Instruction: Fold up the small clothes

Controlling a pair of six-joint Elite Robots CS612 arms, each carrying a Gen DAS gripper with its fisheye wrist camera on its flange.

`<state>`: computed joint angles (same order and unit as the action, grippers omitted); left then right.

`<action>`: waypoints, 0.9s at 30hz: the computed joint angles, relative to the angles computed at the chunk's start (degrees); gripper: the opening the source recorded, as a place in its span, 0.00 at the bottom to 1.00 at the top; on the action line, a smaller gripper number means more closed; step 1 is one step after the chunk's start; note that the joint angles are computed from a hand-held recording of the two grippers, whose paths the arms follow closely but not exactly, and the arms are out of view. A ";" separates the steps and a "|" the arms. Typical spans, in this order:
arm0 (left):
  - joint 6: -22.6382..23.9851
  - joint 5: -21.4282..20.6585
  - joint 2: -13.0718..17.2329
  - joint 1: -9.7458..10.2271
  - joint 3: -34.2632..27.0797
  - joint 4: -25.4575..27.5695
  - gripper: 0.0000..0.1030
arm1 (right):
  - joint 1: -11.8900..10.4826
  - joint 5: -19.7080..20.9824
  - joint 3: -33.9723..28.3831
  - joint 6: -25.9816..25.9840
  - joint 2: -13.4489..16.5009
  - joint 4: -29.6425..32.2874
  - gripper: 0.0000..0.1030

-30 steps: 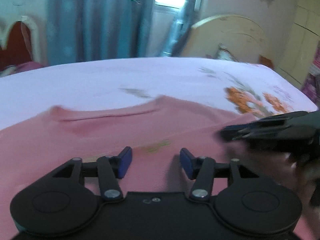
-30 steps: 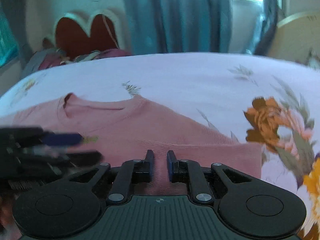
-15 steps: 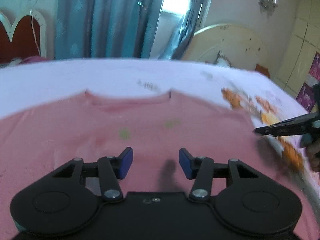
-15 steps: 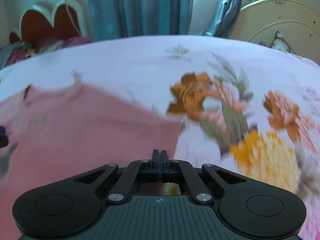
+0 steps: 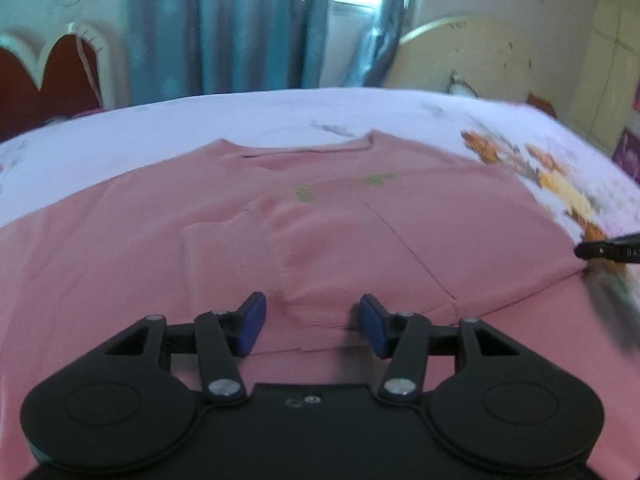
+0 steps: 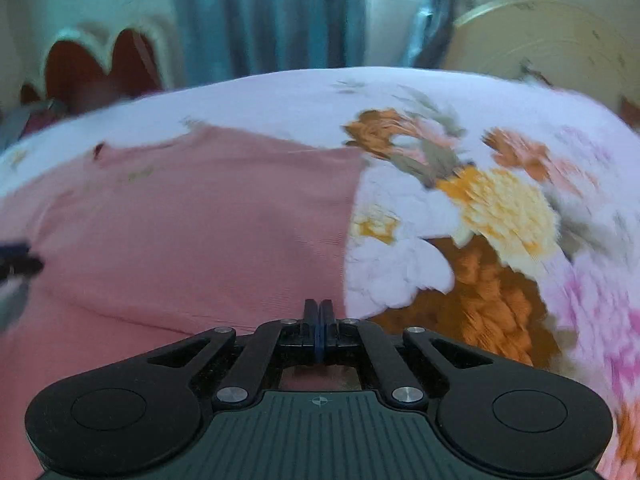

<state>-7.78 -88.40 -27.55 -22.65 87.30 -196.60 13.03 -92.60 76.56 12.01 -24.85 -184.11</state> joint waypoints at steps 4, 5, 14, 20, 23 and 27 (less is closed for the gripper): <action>-0.15 0.88 -0.20 -0.13 0.33 0.19 0.50 | 0.77 2.03 0.19 -0.28 0.13 -4.74 0.00; 0.21 1.49 -0.25 -0.34 0.26 0.56 0.51 | 0.96 3.47 -0.01 -0.43 0.15 -4.24 0.00; -0.81 9.75 -1.92 -0.38 3.78 -1.06 0.98 | 2.09 -4.58 -0.31 8.40 -0.58 -0.61 0.00; -8.34 12.81 -3.80 3.44 9.95 -6.88 0.74 | 3.36 -5.73 1.04 9.58 -1.31 -3.15 0.71; -17.32 15.46 -4.85 6.63 12.68 -7.11 0.65 | 3.86 -5.20 1.05 8.88 -0.85 -5.77 0.71; -29.33 17.86 -5.63 11.60 15.12 -8.28 0.58 | 4.49 -5.35 -1.00 10.47 -0.24 -3.89 0.68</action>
<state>-37.12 -70.54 -33.18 -11.05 102.42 -204.89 17.51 -97.95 75.56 22.48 -25.09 -188.00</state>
